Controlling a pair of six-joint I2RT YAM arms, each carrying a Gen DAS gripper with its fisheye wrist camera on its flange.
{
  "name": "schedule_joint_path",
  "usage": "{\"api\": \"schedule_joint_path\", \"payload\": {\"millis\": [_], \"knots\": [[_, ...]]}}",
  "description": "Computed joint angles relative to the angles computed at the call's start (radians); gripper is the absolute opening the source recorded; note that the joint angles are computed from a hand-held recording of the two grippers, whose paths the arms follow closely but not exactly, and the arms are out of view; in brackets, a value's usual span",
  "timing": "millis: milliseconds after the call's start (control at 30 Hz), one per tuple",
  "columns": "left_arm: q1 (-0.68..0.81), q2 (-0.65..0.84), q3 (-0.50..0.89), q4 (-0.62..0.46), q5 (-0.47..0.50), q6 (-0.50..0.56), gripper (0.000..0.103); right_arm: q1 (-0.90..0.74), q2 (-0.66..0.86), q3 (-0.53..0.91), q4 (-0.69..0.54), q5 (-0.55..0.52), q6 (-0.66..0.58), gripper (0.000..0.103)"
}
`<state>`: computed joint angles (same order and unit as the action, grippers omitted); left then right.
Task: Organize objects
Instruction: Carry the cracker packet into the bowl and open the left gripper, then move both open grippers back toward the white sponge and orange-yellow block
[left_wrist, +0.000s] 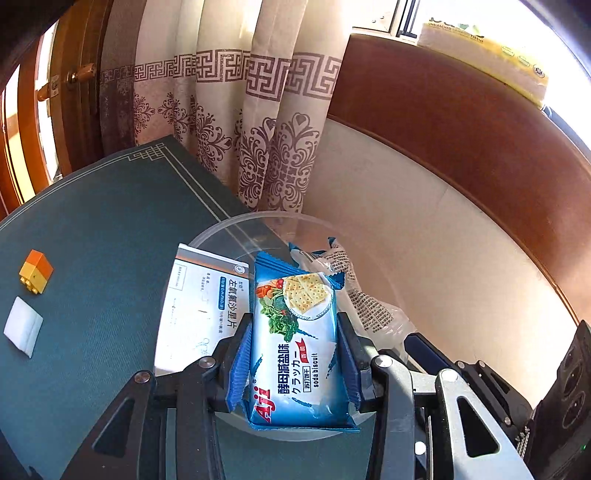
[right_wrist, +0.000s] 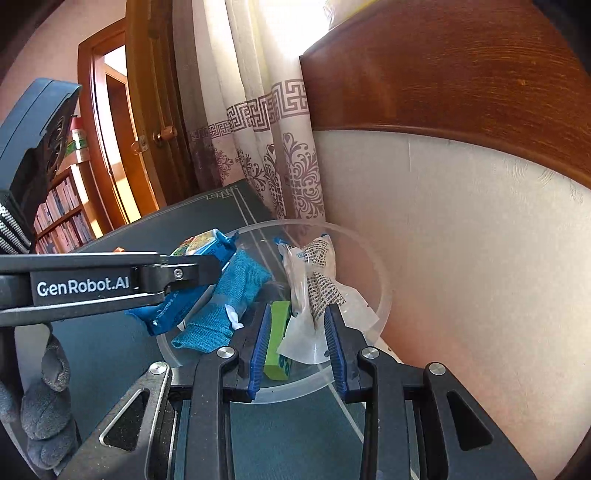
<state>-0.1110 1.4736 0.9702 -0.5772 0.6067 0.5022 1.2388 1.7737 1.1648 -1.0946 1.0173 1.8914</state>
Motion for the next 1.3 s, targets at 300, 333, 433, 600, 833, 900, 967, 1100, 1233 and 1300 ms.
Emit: {"api": "schedule_joint_path", "payload": {"millis": [300, 333, 433, 600, 833, 900, 967, 1100, 1233, 1300], "knots": [[0.007, 0.03, 0.033, 0.041, 0.034, -0.079, 0.084, -0.012, -0.032, -0.049, 0.059, 0.006, -0.025, 0.032], [0.015, 0.033, 0.039, 0.046, 0.03, -0.084, 0.084, -0.014, -0.038, -0.058, 0.071, 0.003, -0.027, 0.032], [0.048, 0.029, 0.036, 0.077, 0.006, -0.098, 0.084, -0.012, -0.038, -0.062, 0.079, 0.001, -0.025, 0.032], [0.114, 0.034, 0.043, 0.106, -0.018, -0.115, 0.087, 0.006, -0.025, -0.042, 0.081, 0.011, -0.026, 0.033], [0.19, 0.04, 0.043, 0.142, -0.018, -0.113, 0.092, 0.06, 0.027, 0.017, 0.061, 0.004, -0.03, 0.043], [0.204, 0.047, 0.045, 0.134, -0.014, -0.104, 0.092, 0.057, 0.051, 0.033, 0.065, -0.011, -0.052, 0.043], [0.217, 0.052, 0.043, 0.122, -0.01, -0.092, 0.092, 0.04, 0.056, 0.031, 0.086, -0.031, -0.082, 0.043], [0.239, 0.061, 0.031, 0.12, -0.006, -0.07, 0.092, -0.009, 0.054, 0.027, 0.081, -0.046, -0.116, 0.043], [0.268, 0.079, 0.034, 0.112, -0.002, -0.053, 0.092, -0.064, 0.042, 0.033, 0.082, -0.037, -0.174, 0.043], [0.283, 0.09, 0.036, 0.113, -0.003, -0.048, 0.092, -0.093, 0.026, 0.022, 0.109, -0.037, -0.216, 0.043]]}}
